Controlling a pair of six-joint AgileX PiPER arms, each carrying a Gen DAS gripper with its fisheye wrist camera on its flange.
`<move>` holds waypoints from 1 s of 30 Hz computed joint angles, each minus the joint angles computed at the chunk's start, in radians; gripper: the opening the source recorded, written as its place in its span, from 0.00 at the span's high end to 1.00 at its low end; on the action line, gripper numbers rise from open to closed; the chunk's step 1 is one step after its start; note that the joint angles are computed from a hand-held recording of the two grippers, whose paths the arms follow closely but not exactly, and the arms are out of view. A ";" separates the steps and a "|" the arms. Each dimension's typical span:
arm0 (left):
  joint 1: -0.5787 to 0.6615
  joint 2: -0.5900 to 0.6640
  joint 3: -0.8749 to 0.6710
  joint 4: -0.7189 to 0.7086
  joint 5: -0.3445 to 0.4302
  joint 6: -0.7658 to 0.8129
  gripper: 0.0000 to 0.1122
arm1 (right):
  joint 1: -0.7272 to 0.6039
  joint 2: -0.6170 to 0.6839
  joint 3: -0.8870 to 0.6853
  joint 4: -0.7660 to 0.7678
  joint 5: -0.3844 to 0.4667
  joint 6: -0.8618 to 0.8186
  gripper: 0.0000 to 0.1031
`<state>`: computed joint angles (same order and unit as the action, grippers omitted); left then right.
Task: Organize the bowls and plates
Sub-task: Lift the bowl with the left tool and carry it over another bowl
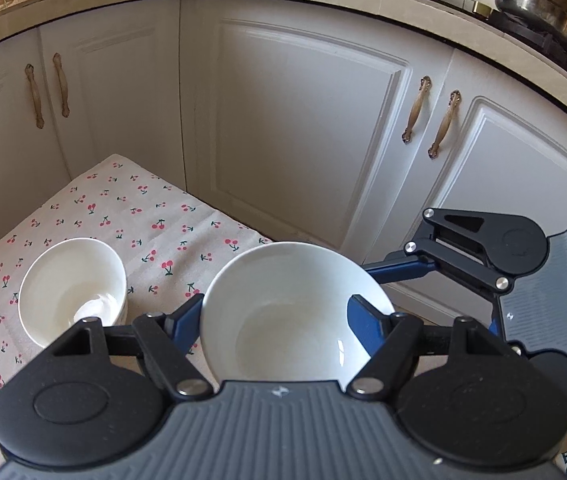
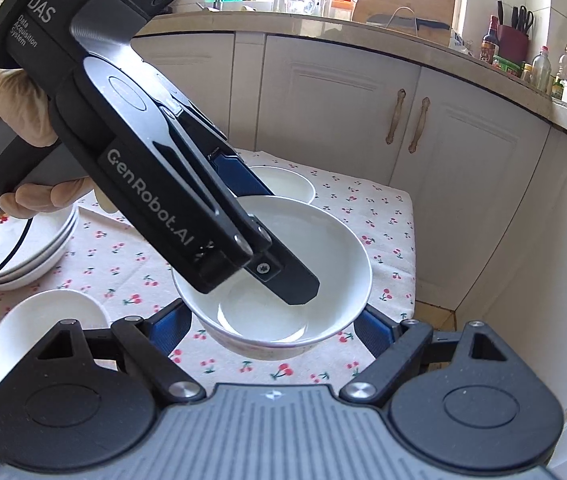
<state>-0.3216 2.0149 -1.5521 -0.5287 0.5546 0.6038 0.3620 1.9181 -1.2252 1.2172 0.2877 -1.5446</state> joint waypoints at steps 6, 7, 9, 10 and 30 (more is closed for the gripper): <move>-0.014 -0.110 0.151 -0.028 -0.055 0.017 0.33 | 0.044 -0.090 0.097 -0.003 -0.036 0.007 0.12; -0.015 -0.125 0.173 -0.033 -0.062 0.019 0.33 | 0.051 -0.105 0.113 -0.002 -0.041 0.008 0.12; -0.018 -0.158 0.219 -0.040 -0.078 0.025 0.33 | 0.065 -0.129 0.138 -0.011 -0.045 0.024 0.12; -0.019 -0.176 0.244 -0.047 -0.087 0.031 0.33 | 0.071 -0.137 0.148 -0.013 -0.048 0.028 0.12; 0.034 -0.419 0.604 -0.255 -0.184 0.208 0.33 | 0.241 -0.220 0.247 -0.161 -0.110 0.256 0.12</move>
<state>-0.2874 1.5962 -0.9481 -0.7842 0.3707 0.8119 0.6028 1.6980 -0.9785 1.0559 0.1775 -1.2883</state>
